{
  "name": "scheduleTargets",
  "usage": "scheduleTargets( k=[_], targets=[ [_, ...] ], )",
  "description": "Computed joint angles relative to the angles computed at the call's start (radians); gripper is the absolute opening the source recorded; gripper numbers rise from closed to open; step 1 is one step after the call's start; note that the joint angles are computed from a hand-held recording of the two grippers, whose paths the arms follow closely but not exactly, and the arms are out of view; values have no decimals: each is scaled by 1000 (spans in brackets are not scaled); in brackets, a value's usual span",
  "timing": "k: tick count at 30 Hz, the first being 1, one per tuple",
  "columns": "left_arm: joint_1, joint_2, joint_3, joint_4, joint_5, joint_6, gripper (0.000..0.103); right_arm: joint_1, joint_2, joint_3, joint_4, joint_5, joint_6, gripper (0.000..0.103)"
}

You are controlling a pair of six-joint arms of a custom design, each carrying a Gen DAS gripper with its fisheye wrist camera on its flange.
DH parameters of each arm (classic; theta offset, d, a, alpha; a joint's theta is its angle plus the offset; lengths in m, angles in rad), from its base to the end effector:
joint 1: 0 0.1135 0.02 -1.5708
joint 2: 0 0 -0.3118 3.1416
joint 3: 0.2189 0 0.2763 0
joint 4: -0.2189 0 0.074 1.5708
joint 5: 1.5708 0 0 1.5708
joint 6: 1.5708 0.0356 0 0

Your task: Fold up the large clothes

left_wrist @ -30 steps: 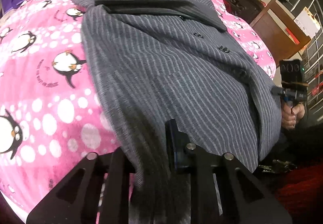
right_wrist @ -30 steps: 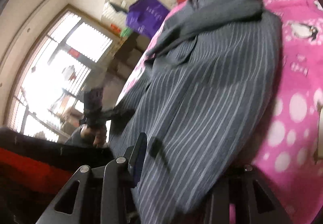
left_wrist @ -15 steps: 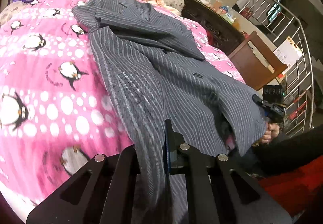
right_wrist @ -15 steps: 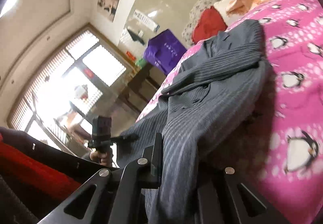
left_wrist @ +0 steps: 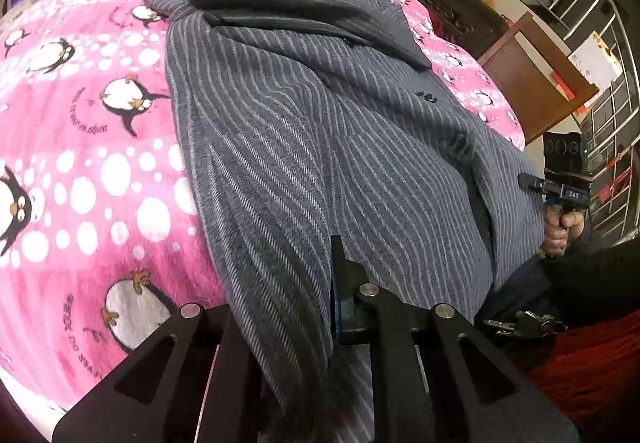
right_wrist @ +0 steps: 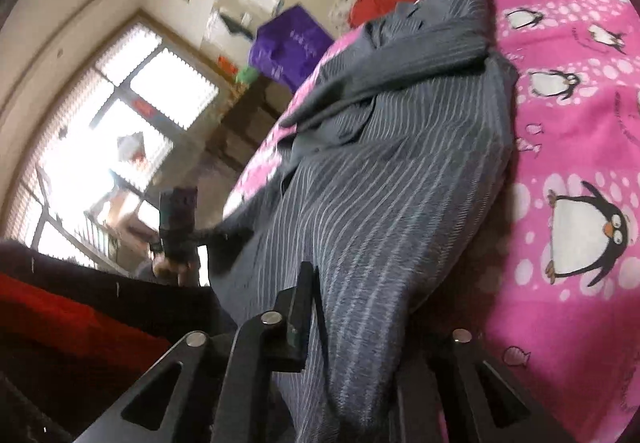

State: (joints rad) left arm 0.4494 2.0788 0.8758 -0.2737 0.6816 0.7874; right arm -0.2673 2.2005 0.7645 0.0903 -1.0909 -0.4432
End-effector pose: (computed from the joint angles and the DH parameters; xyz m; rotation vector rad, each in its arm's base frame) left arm 0.3107 0.1250 0.0546 0.4784 2.5463 -0.6779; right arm 0.3165 -0.0539 0.0181 -0.3576 2.2674 1.2129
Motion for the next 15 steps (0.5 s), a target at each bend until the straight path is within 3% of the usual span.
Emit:
scheduleTargets(
  k=[2, 5, 8, 11, 13, 15],
  targets=[
    [-15, -24, -35, 61, -2, -1, 6, 10, 2, 27, -74, 16, -66, 15],
    [-30, -79, -75, 136, 55, -26, 4, -1, -13, 29, -41, -50, -77, 8],
    [-26, -95, -32, 142, 157, -119, 4, -7, -46, -4, 245, -86, 170, 7],
    [-51, -95, 57, 182, 244, -297, 4, 3, -37, 14, 559, -25, 483, 7],
    [-73, -85, 113, 245, 268, -435, 4, 14, -2, 86, 650, 24, 637, 7],
    [-97, -61, 180, 320, 265, -583, 4, 28, 25, 161, 664, 69, 718, 7]
  ],
)
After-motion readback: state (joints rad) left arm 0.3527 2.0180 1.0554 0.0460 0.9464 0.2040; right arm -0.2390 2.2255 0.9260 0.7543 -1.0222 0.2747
